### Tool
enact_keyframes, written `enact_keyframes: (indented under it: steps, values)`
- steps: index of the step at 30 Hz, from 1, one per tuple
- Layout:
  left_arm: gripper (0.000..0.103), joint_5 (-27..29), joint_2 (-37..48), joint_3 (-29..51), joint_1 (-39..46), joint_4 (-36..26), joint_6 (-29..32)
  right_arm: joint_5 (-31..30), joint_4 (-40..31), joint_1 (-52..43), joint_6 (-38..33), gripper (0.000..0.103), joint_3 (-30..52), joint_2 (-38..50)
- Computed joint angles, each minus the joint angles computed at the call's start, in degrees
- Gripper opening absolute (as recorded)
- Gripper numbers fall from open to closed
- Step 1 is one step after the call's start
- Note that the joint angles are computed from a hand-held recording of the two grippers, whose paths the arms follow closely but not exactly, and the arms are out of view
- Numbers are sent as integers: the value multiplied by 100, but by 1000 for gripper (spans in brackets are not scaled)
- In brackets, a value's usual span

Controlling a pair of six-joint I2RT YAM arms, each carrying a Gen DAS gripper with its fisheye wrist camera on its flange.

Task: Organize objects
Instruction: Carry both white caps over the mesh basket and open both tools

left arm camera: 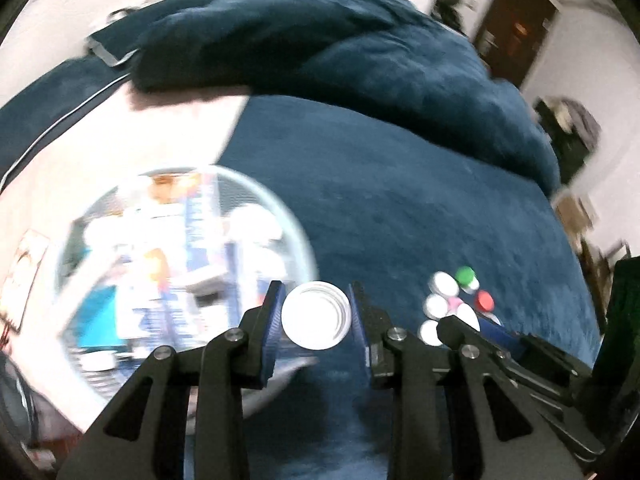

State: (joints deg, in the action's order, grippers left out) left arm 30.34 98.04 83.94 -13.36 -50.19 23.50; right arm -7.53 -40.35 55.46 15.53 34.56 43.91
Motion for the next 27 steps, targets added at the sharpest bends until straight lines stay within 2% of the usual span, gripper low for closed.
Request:
enact_keyframes:
  steps: [5, 9, 13, 15, 17, 19, 21, 22, 23, 24, 25, 26, 27]
  values:
    - [32, -160, 620, 687, 893, -220, -48, 328, 759, 1769, 674, 31, 531, 1161]
    - [32, -173, 1113, 1125, 1376, -403, -109, 102, 1130, 2276, 917, 31, 834, 1927]
    - [32, -61, 1448, 1396, 1559, -667, -64, -406, 1567, 2354, 1221, 31, 951, 2496]
    - [32, 122, 1697, 1665, 1637, -1019, 9, -1096, 1942, 2237, 1458, 32, 897, 2712]
    - [45, 52, 1706, 1650, 1619, -1004, -38, -1819, 2274, 2087, 1726, 32, 834, 2907]
    - [83, -37, 1571, 1468, 1630, -783, -123, -2072, 2307, 2036, 1880, 33, 904, 3112]
    - [91, -132, 1412, 1272, 1658, -494, -260, -1936, 2231, 2051, 1849, 36, 950, 3146]
    - [92, -172, 1413, 1306, 1667, -476, -282, -1885, 2190, 2046, 1837, 39, 940, 3101]
    - [93, -256, 1363, 1259, 1671, -418, -311, -1877, 2136, 2000, 1819, 56, 941, 3053]
    - [100, -376, 1312, 1186, 1657, -319, -356, -1808, 2106, 1969, 1836, 66, 904, 2953]
    - [102, -479, 1275, 1126, 1643, -221, -404, -1722, 2174, 1961, 1873, 85, 829, 2900]
    - [102, -569, 1221, 1053, 1634, -145, -438, -1614, 2216, 1946, 1963, 97, 747, 2743]
    - [102, -677, 1168, 970, 1607, -68, -441, -1603, 2244, 1908, 1997, 98, 695, 2663]
